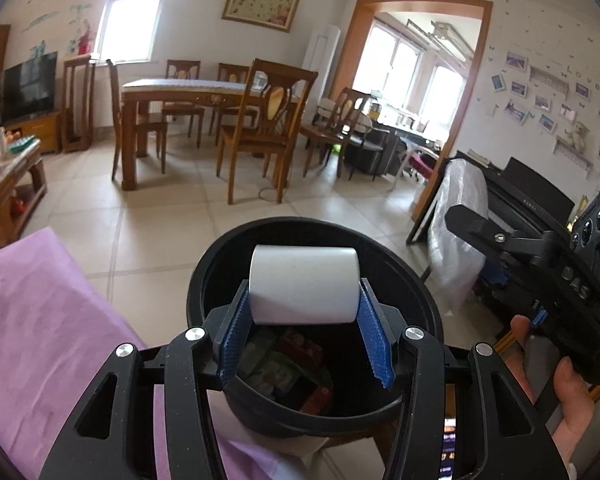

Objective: Collect trash
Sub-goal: 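Carry the foil packet and paper cup over the black bin, then open both tools to drop the foil packet and paper cup into the bin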

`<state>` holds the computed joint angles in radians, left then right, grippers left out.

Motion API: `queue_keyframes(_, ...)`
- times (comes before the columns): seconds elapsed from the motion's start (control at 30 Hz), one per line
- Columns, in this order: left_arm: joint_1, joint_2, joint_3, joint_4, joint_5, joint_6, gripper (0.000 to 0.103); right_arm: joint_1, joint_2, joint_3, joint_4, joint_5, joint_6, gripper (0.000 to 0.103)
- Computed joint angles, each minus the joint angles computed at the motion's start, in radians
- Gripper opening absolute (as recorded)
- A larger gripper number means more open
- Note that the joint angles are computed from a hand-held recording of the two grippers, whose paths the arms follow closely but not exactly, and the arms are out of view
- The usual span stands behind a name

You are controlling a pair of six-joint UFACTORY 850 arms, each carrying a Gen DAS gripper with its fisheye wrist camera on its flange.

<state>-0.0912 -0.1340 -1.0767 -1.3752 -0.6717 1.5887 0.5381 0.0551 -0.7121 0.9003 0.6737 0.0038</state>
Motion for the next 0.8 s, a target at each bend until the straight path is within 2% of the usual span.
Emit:
queue_keyframes(0.03, -0.002, -0.006, -0.006, 0.005, 0.007, -0.004, 0.060, -0.003, 0.001, -0.001, -0.008, -0.009, 0.012, 0.091)
queue_keyframes(0.1, -0.004, -0.002, -0.002, -0.012, 0.024, 0.010, 0.073, -0.002, 0.003, 0.003, -0.014, -0.010, 0.027, 0.093)
queue_keyframes(0.13, -0.002, 0.002, 0.004, -0.030, 0.033, 0.028, 0.077, -0.002, 0.004, 0.001, -0.005, -0.014, 0.015, 0.093)
queue_keyframes(0.27, 0.021, 0.011, 0.004, -0.017, 0.019, 0.021, 0.077, 0.005, 0.009, -0.006, 0.016, -0.028, 0.006, 0.093)
queue_keyframes(0.43, 0.089, 0.054, 0.022, 0.017, -0.018, -0.022, 0.077, 0.000, 0.001, -0.030, 0.020, -0.060, -0.025, 0.094)
queue_keyframes(0.57, 0.193, 0.071, -0.001, 0.062, -0.052, -0.071, 0.077, 0.013, -0.023, -0.059, 0.026, -0.080, -0.067, 0.098)
queue_keyframes(0.67, 0.289, 0.054, -0.059, 0.129, -0.030, -0.129, 0.085, 0.030, -0.053, -0.100, 0.054, -0.110, -0.117, 0.097)
queue_keyframes(0.73, 0.357, 0.004, -0.141, 0.227, 0.004, -0.219, 0.088, 0.044, -0.079, -0.128, 0.064, -0.132, -0.148, 0.098)
queue_keyframes(0.8, 0.411, -0.079, -0.252, 0.389, 0.031, -0.353, 0.090, 0.060, -0.110, -0.167, 0.096, -0.165, -0.206, 0.098)
